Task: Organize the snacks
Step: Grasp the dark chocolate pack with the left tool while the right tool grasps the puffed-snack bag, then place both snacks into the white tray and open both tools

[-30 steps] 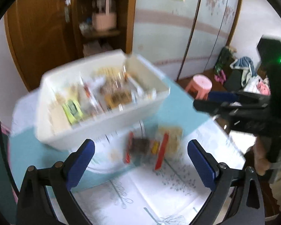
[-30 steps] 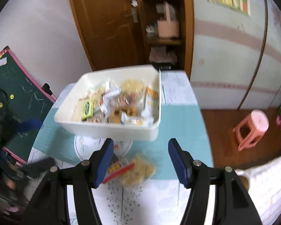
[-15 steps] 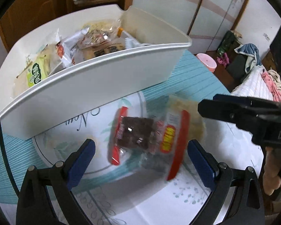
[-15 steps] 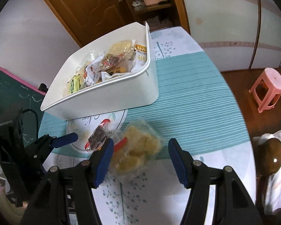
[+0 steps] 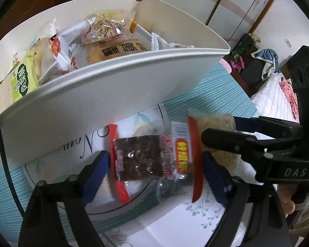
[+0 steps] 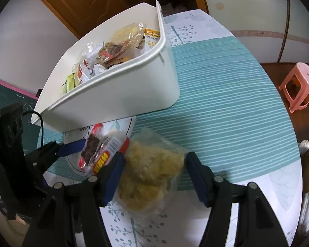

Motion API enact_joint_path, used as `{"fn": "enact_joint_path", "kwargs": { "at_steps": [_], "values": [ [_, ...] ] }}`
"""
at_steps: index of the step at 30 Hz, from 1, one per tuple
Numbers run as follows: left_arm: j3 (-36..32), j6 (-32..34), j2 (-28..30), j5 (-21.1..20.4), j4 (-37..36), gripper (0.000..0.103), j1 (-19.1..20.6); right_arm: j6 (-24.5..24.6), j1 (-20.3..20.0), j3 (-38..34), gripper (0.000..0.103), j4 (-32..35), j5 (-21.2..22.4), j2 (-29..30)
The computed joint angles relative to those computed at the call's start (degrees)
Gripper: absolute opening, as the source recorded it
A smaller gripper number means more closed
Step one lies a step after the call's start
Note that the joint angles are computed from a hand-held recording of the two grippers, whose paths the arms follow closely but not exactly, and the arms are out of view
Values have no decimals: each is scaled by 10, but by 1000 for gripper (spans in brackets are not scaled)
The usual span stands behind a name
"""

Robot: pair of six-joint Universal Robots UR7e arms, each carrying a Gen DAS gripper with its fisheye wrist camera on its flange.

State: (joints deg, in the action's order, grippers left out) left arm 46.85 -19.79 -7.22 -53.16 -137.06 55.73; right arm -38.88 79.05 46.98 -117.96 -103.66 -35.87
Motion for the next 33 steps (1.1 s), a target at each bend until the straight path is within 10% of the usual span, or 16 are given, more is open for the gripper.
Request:
{"fn": "enact_joint_path", "kwargs": {
  "at_steps": [7,18,26,33],
  "values": [
    [7,6,-1,30,-11,41,-5,-7,2,4,64,-10,-5,1],
    [-6,-25,11,77,5,38,-12,-55,7,73,67,-101,-27,-18],
    [129,-88,-59,103,-72,38,-29,-130,23,153,81,-227,-87,-29],
    [203,-116,-99,111,-93,38,-47,-110,24,169,60,-233,-85,-38]
  ]
}}
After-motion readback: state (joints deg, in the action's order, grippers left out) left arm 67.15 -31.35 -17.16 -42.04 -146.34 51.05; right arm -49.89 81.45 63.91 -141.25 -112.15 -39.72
